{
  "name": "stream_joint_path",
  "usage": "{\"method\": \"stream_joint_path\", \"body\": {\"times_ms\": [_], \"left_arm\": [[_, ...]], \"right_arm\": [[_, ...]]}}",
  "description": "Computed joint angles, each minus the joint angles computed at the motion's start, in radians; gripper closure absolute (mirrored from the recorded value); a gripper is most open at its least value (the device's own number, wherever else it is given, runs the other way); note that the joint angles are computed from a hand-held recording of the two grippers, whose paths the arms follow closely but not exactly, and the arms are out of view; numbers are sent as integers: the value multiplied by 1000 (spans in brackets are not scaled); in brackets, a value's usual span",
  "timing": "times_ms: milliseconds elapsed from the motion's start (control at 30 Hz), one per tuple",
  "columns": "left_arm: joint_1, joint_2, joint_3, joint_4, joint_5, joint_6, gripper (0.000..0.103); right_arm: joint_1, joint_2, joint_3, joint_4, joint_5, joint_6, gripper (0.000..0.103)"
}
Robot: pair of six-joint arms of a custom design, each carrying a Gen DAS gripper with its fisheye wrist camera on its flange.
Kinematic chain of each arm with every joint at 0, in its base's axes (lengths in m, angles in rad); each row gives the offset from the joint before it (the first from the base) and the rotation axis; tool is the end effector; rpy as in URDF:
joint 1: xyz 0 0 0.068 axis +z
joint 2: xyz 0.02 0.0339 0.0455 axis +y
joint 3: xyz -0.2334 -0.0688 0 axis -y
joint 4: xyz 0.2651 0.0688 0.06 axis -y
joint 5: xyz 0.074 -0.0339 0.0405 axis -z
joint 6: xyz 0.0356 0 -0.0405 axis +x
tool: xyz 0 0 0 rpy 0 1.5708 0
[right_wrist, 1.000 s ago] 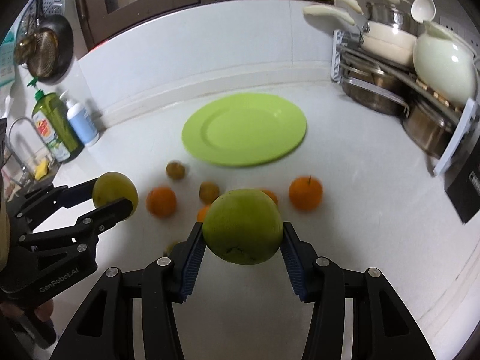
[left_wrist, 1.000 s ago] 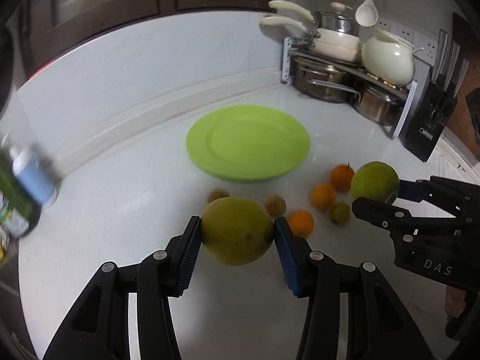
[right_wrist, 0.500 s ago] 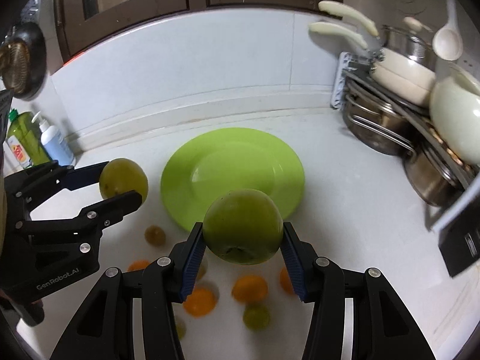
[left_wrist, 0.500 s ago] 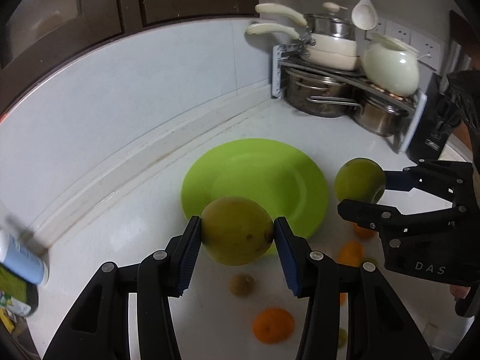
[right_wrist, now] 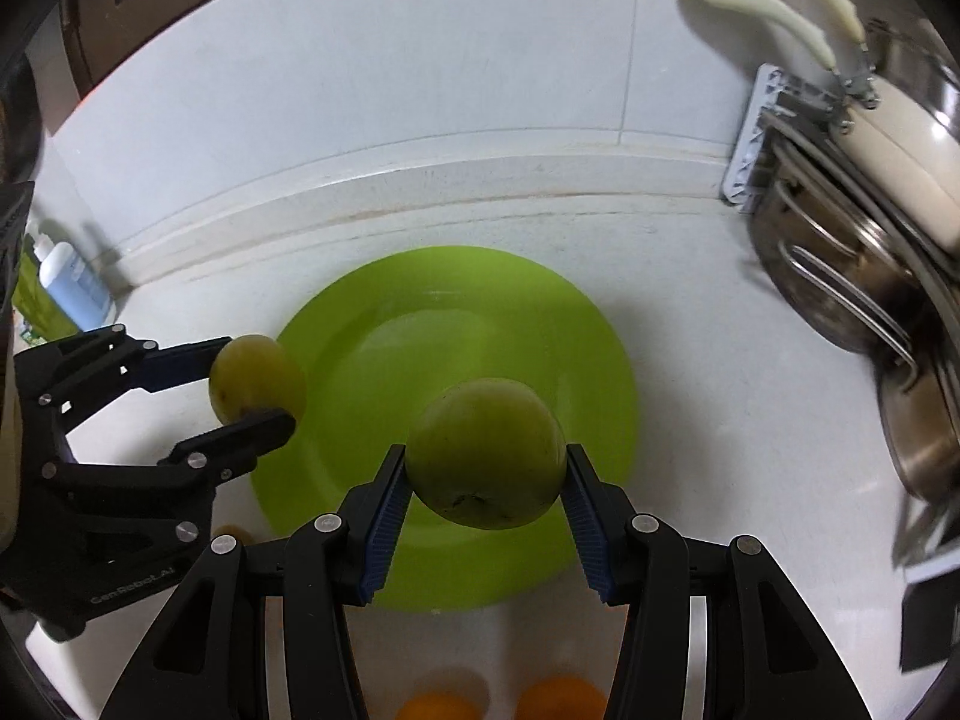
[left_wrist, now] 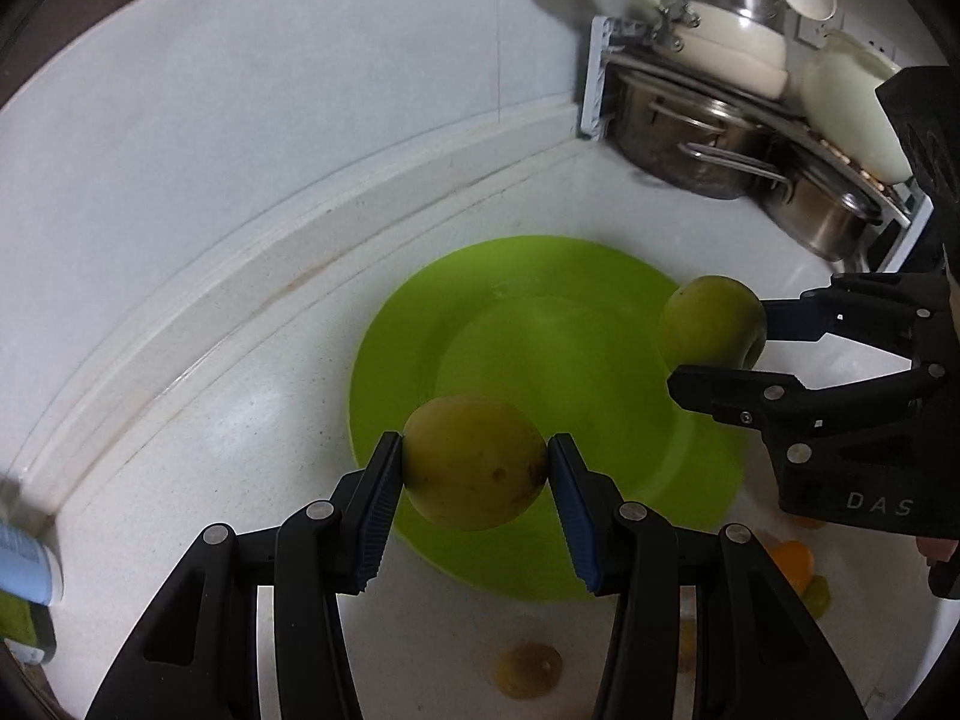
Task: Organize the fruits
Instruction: 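Carry the pear and apple onto the green plate and open both tools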
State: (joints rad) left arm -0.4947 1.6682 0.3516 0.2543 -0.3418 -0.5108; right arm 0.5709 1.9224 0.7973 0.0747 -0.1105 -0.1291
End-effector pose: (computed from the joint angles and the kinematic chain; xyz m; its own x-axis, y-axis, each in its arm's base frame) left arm 0.1991 -0.0938 0.0104 -0.8191 -0.0815 -0.5678 -0.1109 0.9937 0.0174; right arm 0.2698 0.1780 0.0244 -0.6489 -0.5688 -0.5054 -0.6724 0.7396 0.0309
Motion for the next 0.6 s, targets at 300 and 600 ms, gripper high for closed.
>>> {"method": "stream_joint_path", "body": {"times_ms": [300, 600], "left_arm": [[66, 112, 44, 74, 67, 88, 54], [33, 99, 39, 73, -24, 86, 54]], "right_arm": [[-9, 147, 125, -47, -15, -41, 52], [-11, 198, 162, -66, 13, -27, 51]]}}
